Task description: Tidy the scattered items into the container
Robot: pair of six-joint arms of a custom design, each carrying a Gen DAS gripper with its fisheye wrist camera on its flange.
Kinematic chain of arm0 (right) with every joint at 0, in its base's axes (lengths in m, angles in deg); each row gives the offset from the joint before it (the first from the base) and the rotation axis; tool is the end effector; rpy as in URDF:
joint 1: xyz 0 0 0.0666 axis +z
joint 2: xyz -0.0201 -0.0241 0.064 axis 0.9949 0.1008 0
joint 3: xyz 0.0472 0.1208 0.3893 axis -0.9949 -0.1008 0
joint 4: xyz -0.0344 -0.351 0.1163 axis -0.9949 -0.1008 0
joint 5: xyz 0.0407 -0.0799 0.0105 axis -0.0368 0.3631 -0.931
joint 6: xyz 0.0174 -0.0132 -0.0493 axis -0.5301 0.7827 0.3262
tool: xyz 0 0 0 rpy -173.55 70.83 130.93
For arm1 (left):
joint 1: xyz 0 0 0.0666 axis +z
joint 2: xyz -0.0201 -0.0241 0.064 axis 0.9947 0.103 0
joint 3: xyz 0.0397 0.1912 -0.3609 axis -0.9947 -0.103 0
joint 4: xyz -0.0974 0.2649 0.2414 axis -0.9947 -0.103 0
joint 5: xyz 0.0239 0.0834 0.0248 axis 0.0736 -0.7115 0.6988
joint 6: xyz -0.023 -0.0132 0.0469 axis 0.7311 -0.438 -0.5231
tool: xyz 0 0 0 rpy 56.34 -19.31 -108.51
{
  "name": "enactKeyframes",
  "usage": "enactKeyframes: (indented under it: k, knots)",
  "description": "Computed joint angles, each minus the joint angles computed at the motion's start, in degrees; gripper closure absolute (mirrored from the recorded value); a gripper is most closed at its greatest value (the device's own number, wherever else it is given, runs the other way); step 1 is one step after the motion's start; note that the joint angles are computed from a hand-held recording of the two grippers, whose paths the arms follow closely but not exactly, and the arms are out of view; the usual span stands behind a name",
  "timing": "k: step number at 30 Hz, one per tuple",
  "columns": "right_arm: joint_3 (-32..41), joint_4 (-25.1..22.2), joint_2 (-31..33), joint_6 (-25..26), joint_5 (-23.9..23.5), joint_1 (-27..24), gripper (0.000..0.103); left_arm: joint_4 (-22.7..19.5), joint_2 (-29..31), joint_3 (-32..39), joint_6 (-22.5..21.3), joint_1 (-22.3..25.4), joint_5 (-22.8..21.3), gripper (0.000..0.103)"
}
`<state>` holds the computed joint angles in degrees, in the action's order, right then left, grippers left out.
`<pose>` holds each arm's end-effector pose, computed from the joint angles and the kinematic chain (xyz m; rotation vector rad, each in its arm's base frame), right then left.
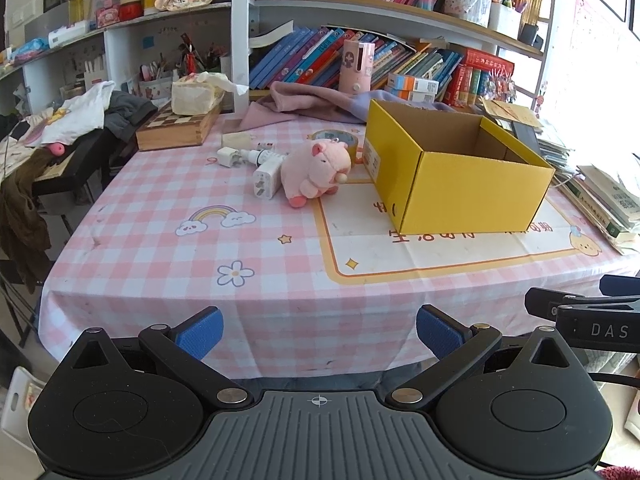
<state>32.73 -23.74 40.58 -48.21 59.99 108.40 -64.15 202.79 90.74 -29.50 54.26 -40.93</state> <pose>0.5631 0.2309 0.4864 0.4658 2.2629 -0.2099 0.6420 -0.3702 0.4809 0.5624 2.2549 -0.3315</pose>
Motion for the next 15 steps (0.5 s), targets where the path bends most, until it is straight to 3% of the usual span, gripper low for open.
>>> enactKeyframes:
  k: [15]
  knots:
    - [-0.02, -0.04, -0.02, 0.01, 0.07, 0.05, 0.000, -1.21, 0.51, 1.13, 0.19, 0.02, 0.00, 0.000]
